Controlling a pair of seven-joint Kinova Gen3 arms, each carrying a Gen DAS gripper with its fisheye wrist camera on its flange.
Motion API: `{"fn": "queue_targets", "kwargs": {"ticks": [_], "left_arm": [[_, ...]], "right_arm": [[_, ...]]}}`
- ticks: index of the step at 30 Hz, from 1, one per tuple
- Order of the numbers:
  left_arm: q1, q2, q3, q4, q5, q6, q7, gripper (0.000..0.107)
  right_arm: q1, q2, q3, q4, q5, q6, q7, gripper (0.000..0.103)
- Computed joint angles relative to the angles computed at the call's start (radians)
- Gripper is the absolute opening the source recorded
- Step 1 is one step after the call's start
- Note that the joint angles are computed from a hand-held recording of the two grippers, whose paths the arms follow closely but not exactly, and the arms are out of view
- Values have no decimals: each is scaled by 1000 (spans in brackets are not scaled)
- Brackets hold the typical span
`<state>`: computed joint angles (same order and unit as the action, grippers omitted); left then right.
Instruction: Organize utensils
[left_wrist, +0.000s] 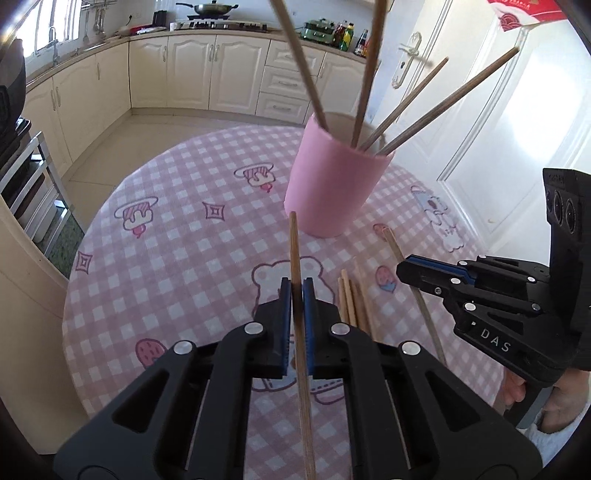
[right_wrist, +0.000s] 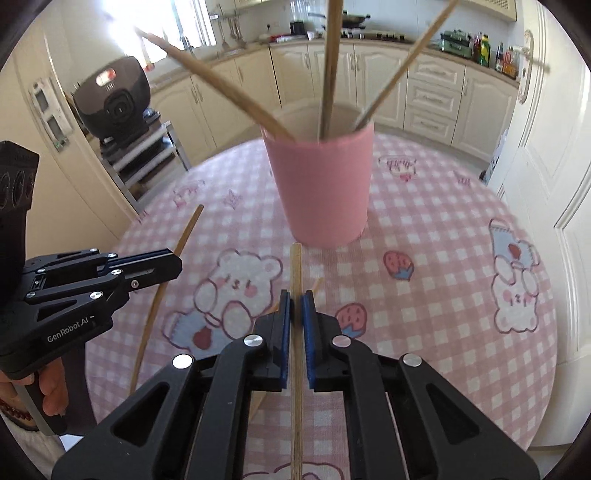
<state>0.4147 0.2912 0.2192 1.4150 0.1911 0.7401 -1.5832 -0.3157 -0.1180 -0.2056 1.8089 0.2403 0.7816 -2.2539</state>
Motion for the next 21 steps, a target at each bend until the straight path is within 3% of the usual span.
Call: {"fn": "queue_targets", "kwargs": {"ticks": [6, 11, 18, 21], "left_arm": [[13, -123, 3, 68, -15, -127, 5, 6], [18, -118, 12, 24, -28, -65, 11, 6], [42, -52, 4, -27, -36, 21, 78, 8], [59, 4, 5, -78, -52, 92, 88, 30]], "right_arm": [[29, -122, -59, 5, 57, -51, -53, 4], [44, -127, -77, -33, 45, -16, -17, 4], [26, -46, -70, -50, 52, 49, -16, 5], [12, -21, -43, -30, 38, 40, -16, 4]]}}
